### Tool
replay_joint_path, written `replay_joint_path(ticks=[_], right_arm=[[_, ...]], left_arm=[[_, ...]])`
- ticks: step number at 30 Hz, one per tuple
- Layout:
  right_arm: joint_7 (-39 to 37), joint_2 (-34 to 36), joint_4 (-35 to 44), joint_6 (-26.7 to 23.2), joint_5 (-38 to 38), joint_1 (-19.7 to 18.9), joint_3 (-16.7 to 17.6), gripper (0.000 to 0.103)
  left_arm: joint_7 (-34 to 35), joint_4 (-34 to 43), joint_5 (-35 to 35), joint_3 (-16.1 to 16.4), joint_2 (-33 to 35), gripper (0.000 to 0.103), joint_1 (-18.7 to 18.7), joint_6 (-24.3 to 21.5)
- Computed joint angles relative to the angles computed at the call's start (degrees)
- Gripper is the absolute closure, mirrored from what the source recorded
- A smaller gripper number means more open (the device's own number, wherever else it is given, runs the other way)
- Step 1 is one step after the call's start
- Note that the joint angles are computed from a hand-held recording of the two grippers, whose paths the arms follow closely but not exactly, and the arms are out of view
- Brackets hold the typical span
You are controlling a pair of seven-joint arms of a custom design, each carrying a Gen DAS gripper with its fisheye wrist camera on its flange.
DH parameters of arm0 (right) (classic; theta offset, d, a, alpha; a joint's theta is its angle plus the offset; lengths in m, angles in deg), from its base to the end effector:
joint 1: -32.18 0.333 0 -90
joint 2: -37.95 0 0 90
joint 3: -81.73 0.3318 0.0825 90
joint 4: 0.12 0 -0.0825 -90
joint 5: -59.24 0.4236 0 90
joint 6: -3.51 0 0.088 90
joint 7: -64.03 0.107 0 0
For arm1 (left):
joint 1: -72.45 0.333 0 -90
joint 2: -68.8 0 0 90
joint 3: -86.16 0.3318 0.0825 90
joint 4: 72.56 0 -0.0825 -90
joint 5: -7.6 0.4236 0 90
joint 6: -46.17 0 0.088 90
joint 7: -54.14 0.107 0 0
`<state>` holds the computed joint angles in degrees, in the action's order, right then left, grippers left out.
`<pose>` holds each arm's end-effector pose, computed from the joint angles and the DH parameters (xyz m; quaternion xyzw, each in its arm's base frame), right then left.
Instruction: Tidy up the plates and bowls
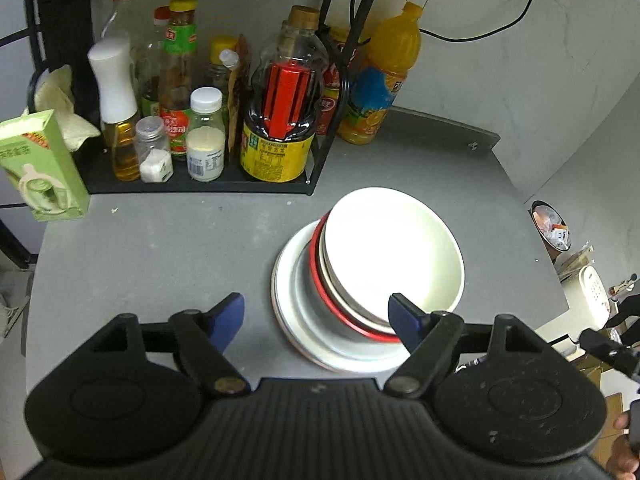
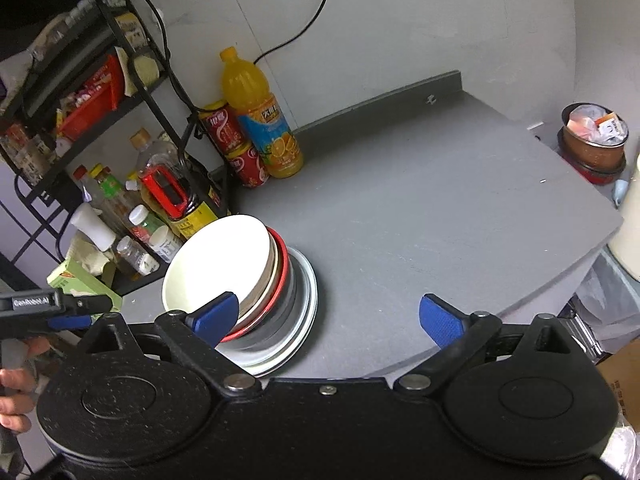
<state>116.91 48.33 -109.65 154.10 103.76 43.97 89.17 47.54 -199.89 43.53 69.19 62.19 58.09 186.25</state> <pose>0.6451 0.2027 0.4523 -0.7719 0.5182 -0.0331 0.3668 0.4851 -0.2979 0.4522 -0.8692 0.3976 -0.2270 0.1866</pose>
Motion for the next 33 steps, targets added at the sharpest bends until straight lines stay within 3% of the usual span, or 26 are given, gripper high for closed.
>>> replay_joint_path(ticks=[7,12,20,26,33], right_arm=[[-2.0,-5.7,-5.5,3.1,1.2,0.4,-1.2,0.000],[-0.2,-9.2,-9.6,6.2,-2.2,1.6,-2.6,0.000],[-2.8,-14.9,-15.0,8.7,0.0,3.3,-5.0,0.000],[-0.8,-18.1,-18.6,12.8,-3.2,4.8,-6.2,0.000],[1.5,-20.4,-20.5,13.4,-3.3,6.6,-7.8,0.000]], left_arm=[[-4.5,-0.2,3.1,-2.4,-1.6,0.025,-1.8,-2.1],[-7.4,0.7,5.1,-4.0,-2.3,0.018,-3.3,-6.1],[-9.1,1.1,7.5,-5.4,-3.3,0.013,-5.4,-8.4],[-11.1,2.0,10.1,-6.5,-3.7,0.005,-6.6,-11.5],[-11.9,2.6,11.4,-7.2,-3.7,0.002,-7.8,-13.4]])
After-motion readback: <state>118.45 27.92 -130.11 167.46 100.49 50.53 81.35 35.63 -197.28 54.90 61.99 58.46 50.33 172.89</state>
